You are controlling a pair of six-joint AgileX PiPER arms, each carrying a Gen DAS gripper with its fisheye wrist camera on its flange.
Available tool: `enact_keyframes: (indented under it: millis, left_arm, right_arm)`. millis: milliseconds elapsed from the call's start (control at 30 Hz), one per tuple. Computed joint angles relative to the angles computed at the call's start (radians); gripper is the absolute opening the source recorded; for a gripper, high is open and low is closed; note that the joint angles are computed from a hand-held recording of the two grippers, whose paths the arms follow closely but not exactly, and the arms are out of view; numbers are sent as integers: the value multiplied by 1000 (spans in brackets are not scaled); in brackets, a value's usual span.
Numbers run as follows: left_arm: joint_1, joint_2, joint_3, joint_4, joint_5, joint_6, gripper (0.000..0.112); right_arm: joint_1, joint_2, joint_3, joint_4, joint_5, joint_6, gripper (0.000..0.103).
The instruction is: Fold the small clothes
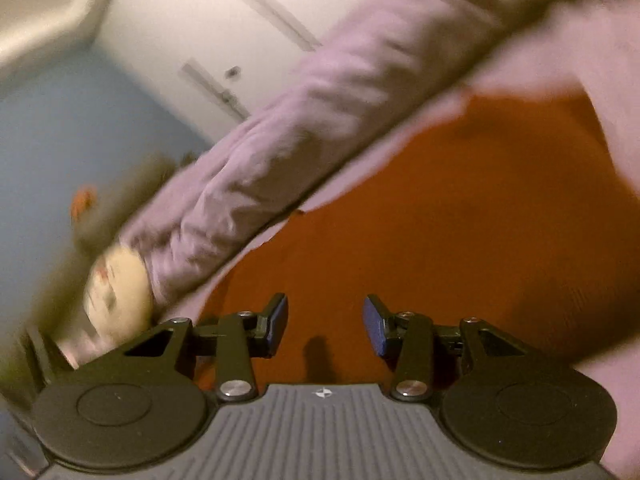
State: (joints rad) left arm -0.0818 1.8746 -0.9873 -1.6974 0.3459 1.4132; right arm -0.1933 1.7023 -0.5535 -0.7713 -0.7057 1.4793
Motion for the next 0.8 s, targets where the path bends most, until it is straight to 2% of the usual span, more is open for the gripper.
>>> enact_keyframes:
  millis: [33,133,167,200,233,300,433,500,667,767,800]
  left_arm:
    - [20,13,-12,31,9,-50,41]
    - [94,47,-43,108,85,-198,24]
    - [109,59,-60,155,93,-267,18]
    - [124,64,-61,182,99,-303,6]
    - [137,72,-67,195,110,-326,4]
    - [163,84,-75,209,151,-352,4]
    - [178,78,-110,348,163,-477,4]
    - [193,76,-123,395,181,-509,6]
    - [212,21,-94,449,184,-497,17]
    - [220,-30,-68,458,189,-465,43]
    - [213,-57,-53,469,167,-468,61]
  right_arm:
    - [-41,20,11,-5,-35,38,15]
    - [-156,49,63,13,-92,50,1]
    - [-200,58,74,-17,-109,62,0]
    - [-240,70,85,-49,-143,66,0]
    - [-253,61,94,-66,-147,67,0]
    - [-249,14,95,-86,-76,57,0]
    - [-249,-6,92,-83,-31,82,0]
    - [-240,-41,102,-80,12,73,0]
    - [-192,-188,98,-167,228,85,0]
    - [-178,-264,84,-273,341,160,0]
    - [-178,-280,78,-311,365,205,0]
